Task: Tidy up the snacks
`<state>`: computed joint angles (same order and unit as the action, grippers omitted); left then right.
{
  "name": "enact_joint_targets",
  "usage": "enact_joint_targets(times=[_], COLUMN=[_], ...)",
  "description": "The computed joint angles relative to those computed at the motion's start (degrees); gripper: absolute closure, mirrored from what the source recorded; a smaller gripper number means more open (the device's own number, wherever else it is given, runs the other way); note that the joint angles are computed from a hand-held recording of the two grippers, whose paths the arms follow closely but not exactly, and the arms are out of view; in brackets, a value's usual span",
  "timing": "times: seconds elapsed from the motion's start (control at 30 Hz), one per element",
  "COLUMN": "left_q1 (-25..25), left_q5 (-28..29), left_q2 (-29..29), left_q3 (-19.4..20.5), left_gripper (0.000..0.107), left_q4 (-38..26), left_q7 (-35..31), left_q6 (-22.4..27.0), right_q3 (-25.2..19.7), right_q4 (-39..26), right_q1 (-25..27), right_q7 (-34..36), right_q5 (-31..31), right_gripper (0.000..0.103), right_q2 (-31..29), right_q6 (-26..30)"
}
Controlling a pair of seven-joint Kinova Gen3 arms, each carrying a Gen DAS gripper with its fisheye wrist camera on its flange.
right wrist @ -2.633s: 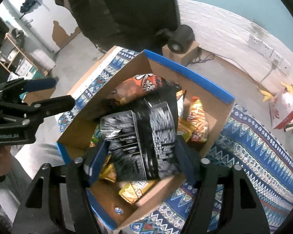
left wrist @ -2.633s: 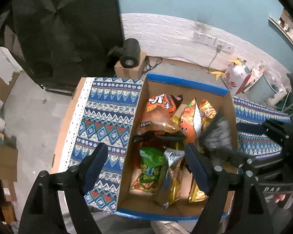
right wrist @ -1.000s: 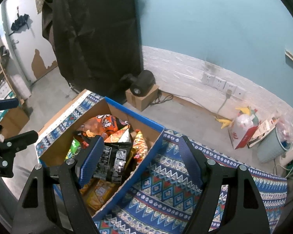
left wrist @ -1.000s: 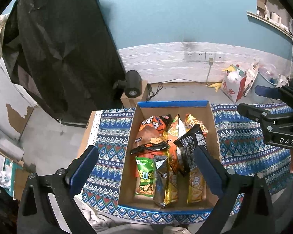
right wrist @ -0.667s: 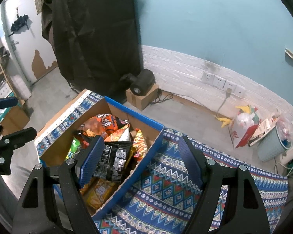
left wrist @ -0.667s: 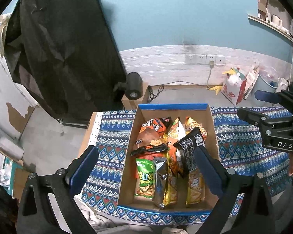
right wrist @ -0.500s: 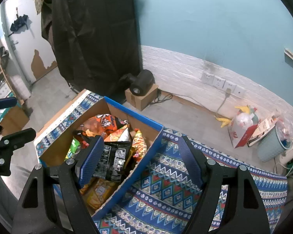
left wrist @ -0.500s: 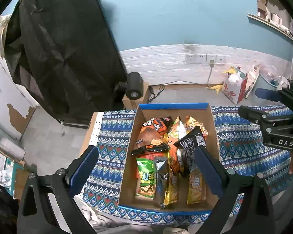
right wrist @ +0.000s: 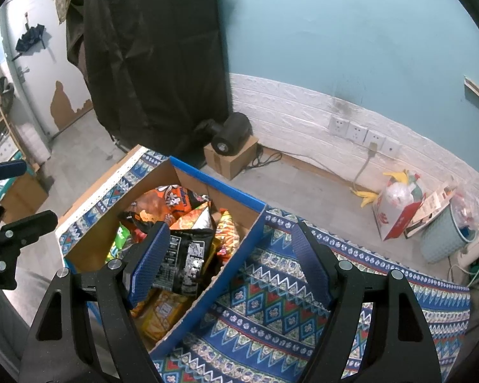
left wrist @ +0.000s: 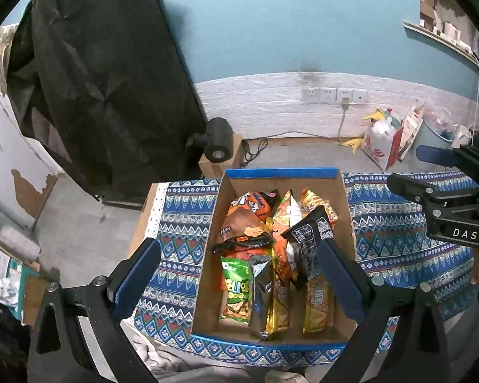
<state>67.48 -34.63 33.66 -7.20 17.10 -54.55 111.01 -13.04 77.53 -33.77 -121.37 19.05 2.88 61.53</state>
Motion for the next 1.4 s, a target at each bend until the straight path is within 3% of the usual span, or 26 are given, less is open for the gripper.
enact_joint_targets(times=[0.47, 1.13, 1.4], left_q1=[0.84, 0.01, -0.02], left_q5=[-0.69, 1.59, 2.43], left_q2=[0.27, 3.52, 3.76], left_q3=[-0.48, -2.5, -3.14], left_gripper=[0.008, 0.008, 0.008], left_q4=[0.16, -8.06, -8.52], left_q7=[0.04, -2.75, -2.76], left_q6=[-0.25, 4.02, 4.21], right_q3=[-0.01, 0.02, -0.02], right_q4=[0.12, 0.1, 0.29], right_q1=[0.05, 0.24, 0.37], right_q7=[-0.17, -0.06, 0.03], right_q5=[0.12, 0.04, -0.04], right_gripper=[0.026, 0.025, 0.025], right_q2=[-0.07, -0.21, -0.38], right_q6=[-0.04, 0.06, -0.02])
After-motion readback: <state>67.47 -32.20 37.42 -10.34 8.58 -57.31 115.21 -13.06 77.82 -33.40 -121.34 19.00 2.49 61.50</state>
